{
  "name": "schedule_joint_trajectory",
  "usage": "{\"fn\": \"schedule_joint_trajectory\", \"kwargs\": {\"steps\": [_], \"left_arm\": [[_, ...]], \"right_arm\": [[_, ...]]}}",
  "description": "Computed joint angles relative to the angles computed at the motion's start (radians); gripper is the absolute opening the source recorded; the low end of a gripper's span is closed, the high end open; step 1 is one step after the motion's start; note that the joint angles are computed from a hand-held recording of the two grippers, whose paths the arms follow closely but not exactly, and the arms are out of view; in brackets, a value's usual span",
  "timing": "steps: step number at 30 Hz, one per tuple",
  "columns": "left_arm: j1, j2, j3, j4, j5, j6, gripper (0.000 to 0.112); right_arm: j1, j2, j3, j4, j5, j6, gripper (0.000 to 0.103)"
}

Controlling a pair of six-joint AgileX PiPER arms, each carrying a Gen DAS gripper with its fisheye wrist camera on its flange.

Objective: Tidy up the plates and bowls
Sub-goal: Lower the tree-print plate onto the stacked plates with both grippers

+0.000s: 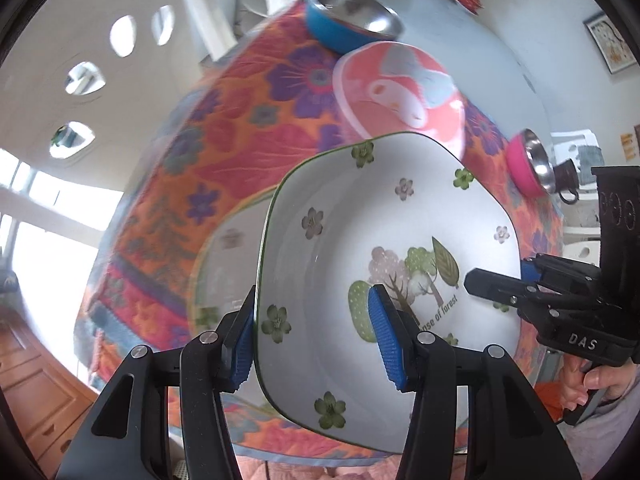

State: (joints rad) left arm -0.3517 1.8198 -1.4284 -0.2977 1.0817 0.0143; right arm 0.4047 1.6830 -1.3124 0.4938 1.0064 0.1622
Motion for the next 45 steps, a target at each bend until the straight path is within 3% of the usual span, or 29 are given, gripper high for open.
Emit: {"fn": "schedule_joint_trajectory", "kwargs": {"steps": [11,26,35,45], "left_arm": [[0.072,0.007,0.082,0.001,-0.032,0.029,0.048],[0.029,0.033,0.093,0.084,-0.046,0.0,0.049],[-0.013,0.04,0.075,0.121,-0.037,-0.049,0.049],[-0.044,0.039,0.065,0.141,-0.028,-0.097,0.049]], "right_arm": [[0.079,0.158,-0.157,0.004,0.033,0.032,0.035],[0.157,0.309,-0.318,-0.062,0.11,0.165,0.036],[0.161,0.335,-0.358,-0.065,0.145,0.198,0.039],[0.146,0.308,-0.322,-0.038,0.12,0.196,0.043]]}}
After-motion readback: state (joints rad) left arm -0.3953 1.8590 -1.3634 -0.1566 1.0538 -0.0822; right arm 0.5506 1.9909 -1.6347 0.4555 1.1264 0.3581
